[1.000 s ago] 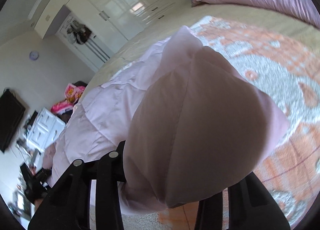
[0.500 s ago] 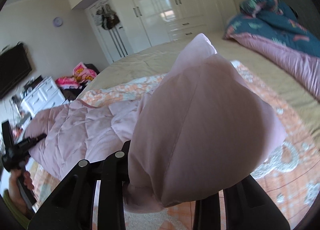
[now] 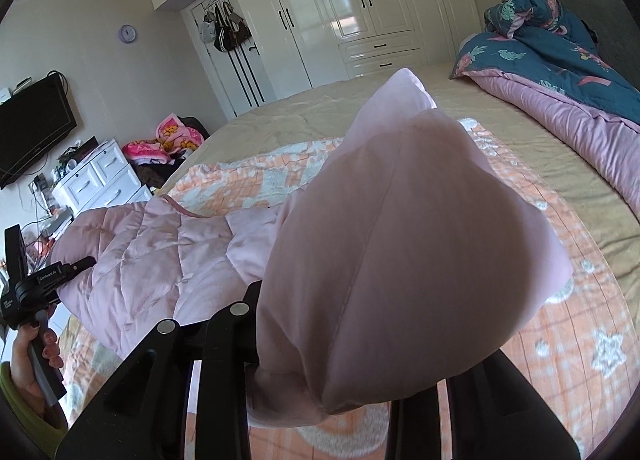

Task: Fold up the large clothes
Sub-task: 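Carry the lifted jacket side over onto the rest of the jacket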

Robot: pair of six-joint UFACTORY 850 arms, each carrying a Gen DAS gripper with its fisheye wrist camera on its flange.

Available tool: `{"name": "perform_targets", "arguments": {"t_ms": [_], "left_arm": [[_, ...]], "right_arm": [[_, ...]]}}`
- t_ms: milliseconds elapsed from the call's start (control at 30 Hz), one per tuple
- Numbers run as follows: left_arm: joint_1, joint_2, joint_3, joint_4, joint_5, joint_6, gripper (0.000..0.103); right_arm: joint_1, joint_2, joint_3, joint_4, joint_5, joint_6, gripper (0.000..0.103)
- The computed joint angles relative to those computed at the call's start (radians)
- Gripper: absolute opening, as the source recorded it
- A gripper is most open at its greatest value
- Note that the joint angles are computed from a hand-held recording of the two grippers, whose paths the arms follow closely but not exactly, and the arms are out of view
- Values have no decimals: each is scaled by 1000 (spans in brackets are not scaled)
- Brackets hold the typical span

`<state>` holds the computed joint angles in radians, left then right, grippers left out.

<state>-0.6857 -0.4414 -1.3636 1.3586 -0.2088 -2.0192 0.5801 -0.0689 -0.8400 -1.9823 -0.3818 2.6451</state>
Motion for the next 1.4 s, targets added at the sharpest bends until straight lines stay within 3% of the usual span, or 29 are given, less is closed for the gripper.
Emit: {"name": "perform_targets", "arguments": {"t_ms": [233, 967, 1400], "left_arm": [[-20, 66, 85, 1, -11, -16, 30], [-83, 206, 307, 198, -60, -251, 32], [-96, 211, 393, 268, -66, -364, 40]], "right_arm": [[53, 59, 65, 64, -26, -16, 28], [200, 168, 211, 189, -121, -10, 29], [186, 147, 287, 101, -76, 221, 33]]}}
